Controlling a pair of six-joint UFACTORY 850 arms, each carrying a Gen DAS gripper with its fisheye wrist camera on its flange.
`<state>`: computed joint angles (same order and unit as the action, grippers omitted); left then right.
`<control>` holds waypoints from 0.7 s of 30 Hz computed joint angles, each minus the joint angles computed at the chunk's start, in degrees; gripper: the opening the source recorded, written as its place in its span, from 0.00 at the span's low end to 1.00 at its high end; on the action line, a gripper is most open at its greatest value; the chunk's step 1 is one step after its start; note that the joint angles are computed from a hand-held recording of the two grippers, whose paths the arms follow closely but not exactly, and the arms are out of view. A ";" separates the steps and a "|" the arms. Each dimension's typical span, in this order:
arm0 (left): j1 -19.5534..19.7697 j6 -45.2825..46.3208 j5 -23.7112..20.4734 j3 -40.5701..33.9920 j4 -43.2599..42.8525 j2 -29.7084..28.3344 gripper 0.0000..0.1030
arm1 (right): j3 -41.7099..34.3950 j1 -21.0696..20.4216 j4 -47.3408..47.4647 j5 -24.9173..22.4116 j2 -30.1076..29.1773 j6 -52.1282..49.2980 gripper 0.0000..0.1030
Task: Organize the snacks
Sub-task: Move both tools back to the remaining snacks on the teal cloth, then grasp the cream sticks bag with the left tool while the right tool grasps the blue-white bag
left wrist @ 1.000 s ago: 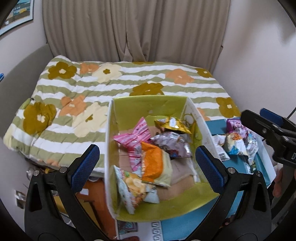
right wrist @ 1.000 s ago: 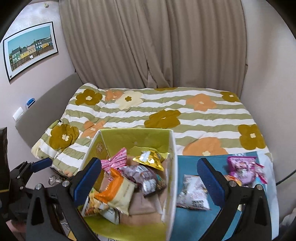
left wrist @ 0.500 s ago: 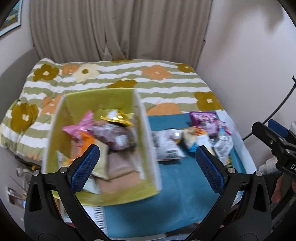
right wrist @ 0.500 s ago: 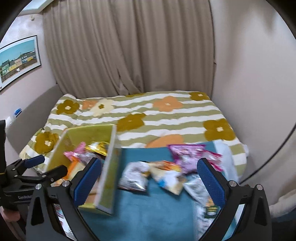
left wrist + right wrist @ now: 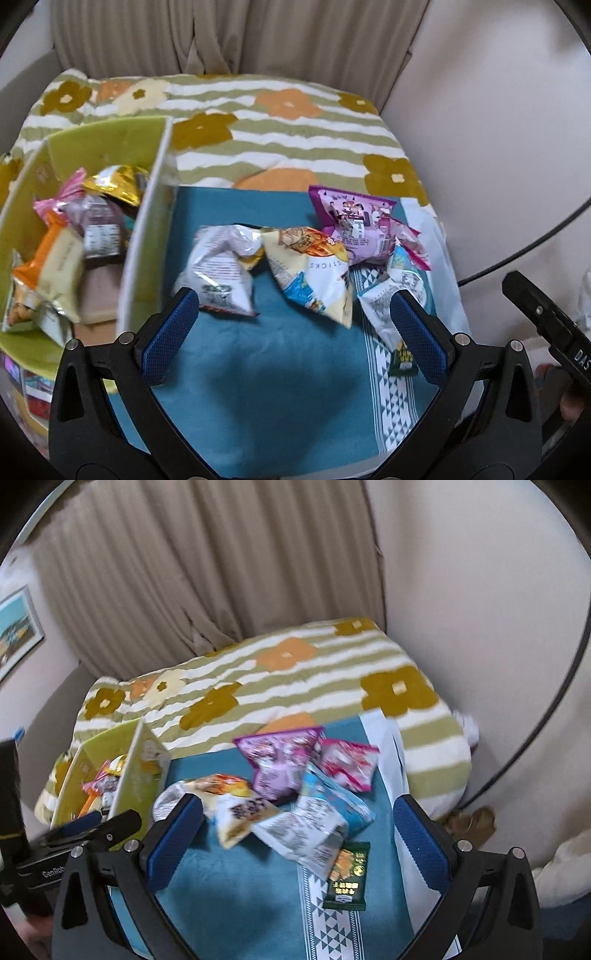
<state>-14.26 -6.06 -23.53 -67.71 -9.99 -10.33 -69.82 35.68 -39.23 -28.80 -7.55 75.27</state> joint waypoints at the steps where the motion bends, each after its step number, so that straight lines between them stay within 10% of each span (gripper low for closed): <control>1: -0.42 -1.61 0.07 -0.52 1.31 -0.81 0.99 | 0.61 -0.84 1.58 0.78 0.12 -0.73 1.00; 21: -0.58 2.40 -4.85 -13.27 -9.38 -20.15 0.99 | 3.45 -9.09 38.36 15.99 -9.39 -20.66 1.00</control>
<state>-14.84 -3.66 -28.39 -80.97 -19.37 -30.48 -66.37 26.59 -0.86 -12.81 -16.94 54.61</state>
